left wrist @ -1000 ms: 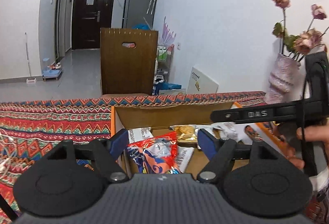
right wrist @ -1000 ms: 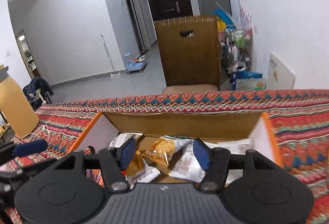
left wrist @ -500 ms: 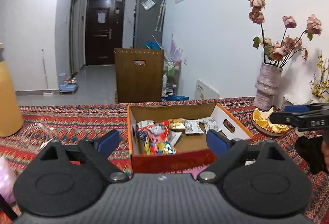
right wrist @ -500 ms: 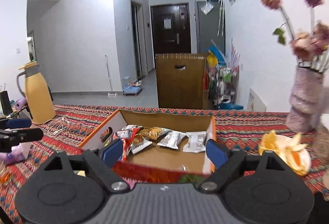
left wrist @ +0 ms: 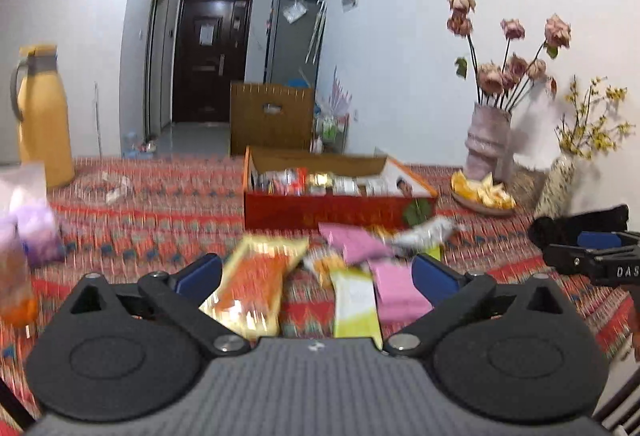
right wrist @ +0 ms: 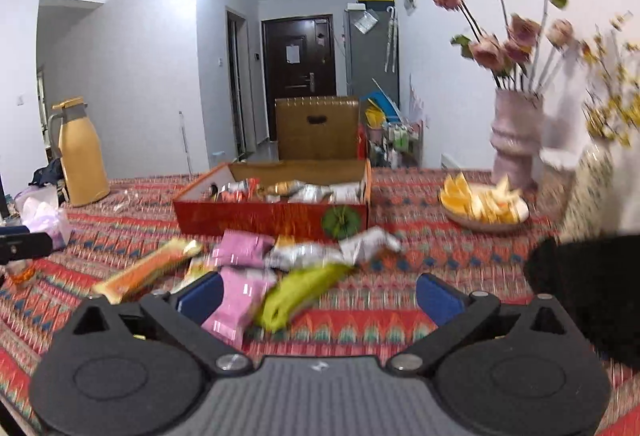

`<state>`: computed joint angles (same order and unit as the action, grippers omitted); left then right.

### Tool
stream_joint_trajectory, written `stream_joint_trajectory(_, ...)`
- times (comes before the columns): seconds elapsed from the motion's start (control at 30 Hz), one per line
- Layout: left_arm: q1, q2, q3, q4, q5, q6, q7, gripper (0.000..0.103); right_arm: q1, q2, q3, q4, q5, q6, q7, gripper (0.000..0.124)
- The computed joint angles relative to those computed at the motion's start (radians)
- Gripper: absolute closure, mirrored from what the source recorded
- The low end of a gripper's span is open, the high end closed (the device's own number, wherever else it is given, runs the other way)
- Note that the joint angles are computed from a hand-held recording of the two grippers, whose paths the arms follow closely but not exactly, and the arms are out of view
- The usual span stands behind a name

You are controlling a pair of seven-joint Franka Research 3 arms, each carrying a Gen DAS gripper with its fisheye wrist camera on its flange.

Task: Organize snacks
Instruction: 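Withdraw both tools from the box back to the snack pile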

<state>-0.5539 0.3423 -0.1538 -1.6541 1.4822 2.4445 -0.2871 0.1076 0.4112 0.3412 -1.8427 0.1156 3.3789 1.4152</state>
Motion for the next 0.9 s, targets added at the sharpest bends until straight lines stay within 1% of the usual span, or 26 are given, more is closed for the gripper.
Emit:
stream_joint_trajectory(0.07, -0.007, -0.004, -0.01, -0.03, -0.02, -0.009, -0.023, 0.0, 0.008, -0.032, -0.007, -0.088, 0.011, 0.06, 0.015, 0.021)
stream_joint_trajectory(0.13, -0.01, 0.004, -0.021, -0.044, -0.063, -0.009, -0.019, 0.0, -0.012, -0.058, 0.01, -0.174, -0.009, 0.108, 0.065, 0.021)
stream_joint_trajectory(0.2, -0.016, 0.006, -0.025, -0.063, -0.09, -0.006, -0.024, 0.0, -0.047, -0.078, 0.038, -0.243, -0.055, 0.139, 0.131, 0.021)
stream_joint_trajectory(0.23, -0.018, 0.004, -0.025, -0.076, -0.094, -0.003, -0.031, 0.0, -0.046, -0.085, 0.034, -0.274, -0.067, 0.157, 0.151, 0.021)
stream_joint_trajectory(0.37, -0.018, -0.002, -0.03, -0.111, -0.139, 0.003, -0.037, 0.0, 0.047, -0.104, -0.054, -0.351, -0.055, 0.2, 0.145, 0.021)
stream_joint_trajectory(0.47, -0.02, -0.002, -0.03, -0.117, -0.159, -0.003, -0.022, 0.0, 0.114, -0.102, -0.114, -0.348, -0.033, 0.187, 0.141, 0.021)
stream_joint_trajectory(0.53, -0.021, -0.002, -0.028, -0.113, -0.163, -0.008, -0.015, 0.0, 0.152, -0.093, -0.145, -0.337, -0.005, 0.199, 0.132, 0.021)
stream_joint_trajectory(0.67, -0.014, 0.008, -0.024, -0.101, -0.183, -0.01, 0.005, 0.0, 0.19, -0.074, -0.175, -0.304, 0.032, 0.192, 0.117, 0.021)
stream_joint_trajectory(0.77, -0.004, 0.023, -0.017, -0.085, -0.207, 0.01, 0.026, 0.0, 0.247, -0.053, -0.219, -0.265, 0.098, 0.169, 0.061, 0.021)
stream_joint_trajectory(0.83, 0.001, 0.03, -0.007, -0.076, -0.208, 0.027, 0.029, 0.0, 0.286, -0.03, -0.246, -0.238, 0.151, 0.192, 0.02, 0.021)
stream_joint_trajectory(0.9, 0.006, 0.037, 0.003, -0.064, -0.206, 0.038, 0.036, 0.0, 0.324, 0.003, -0.27, -0.205, 0.209, 0.235, -0.026, 0.021)
